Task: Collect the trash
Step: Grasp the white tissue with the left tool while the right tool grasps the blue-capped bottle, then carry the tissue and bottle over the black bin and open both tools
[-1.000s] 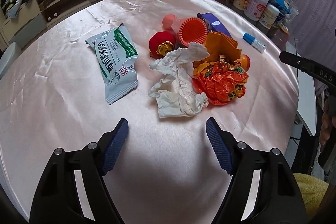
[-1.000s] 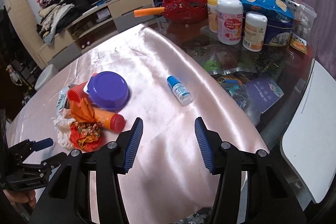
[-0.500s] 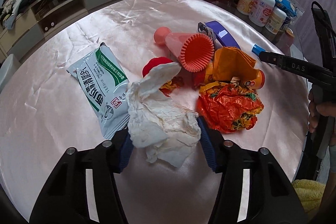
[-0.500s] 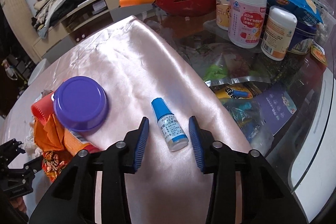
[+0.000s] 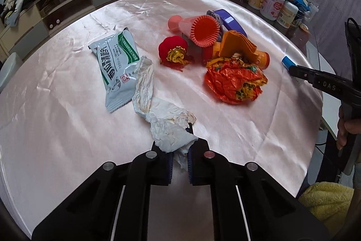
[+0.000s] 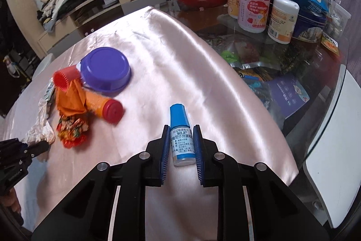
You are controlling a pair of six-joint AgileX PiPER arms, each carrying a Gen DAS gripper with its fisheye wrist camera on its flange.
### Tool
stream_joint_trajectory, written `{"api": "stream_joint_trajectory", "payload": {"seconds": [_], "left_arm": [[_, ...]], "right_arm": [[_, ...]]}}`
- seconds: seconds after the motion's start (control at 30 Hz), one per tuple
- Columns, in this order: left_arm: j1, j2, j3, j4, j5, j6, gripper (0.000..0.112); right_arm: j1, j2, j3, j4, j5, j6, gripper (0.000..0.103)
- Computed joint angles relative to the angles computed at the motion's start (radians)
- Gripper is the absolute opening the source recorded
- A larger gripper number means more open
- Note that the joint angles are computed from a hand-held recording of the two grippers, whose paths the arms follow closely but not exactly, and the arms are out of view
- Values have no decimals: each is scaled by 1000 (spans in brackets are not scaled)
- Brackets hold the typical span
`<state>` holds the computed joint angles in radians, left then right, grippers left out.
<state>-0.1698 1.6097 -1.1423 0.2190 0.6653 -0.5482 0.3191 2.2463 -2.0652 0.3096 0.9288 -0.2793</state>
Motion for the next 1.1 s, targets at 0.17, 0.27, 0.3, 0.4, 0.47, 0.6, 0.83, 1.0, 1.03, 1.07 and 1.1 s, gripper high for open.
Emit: {"api": "stream_joint_trajectory", "payload": {"seconds": [0.17,0.27,0.3,0.4,0.47,0.6,0.83,1.0,1.03,1.07,1.1], "left_arm": [[-68,-139,97,8,13,-66,8],[-136,-215,125,39,41,-120,8],[-162,-238,133,50,49,-138,8],[-238,-295,153,89,73,-201,8],[-288,-319,161,113,92,-247,8],[-402,-355,184,171,119,-351,8],[-584,-354,245,225,113,-512,8],[-658,-298,258,239,69,-580,9],[-665,-280,256,236,59,-585,8],[-670,-261,254,231,47,-587,8],[-674,-243,252,225,34,-587,8]], "right_arm": [[-14,-234,343,60,-104,-55,22],[-16,-368,491,73,-140,-71,22],[-19,-411,536,80,-151,-79,22],[-33,-537,662,102,-177,-97,22],[-44,-608,726,108,-182,-103,22],[-53,-734,846,99,-193,-98,22],[-84,-875,1045,100,-215,-93,22],[-135,-927,1181,150,-233,-143,22],[-146,-929,1199,159,-235,-154,22],[-157,-932,1216,165,-238,-164,22],[-167,-931,1228,169,-239,-173,22]]}}
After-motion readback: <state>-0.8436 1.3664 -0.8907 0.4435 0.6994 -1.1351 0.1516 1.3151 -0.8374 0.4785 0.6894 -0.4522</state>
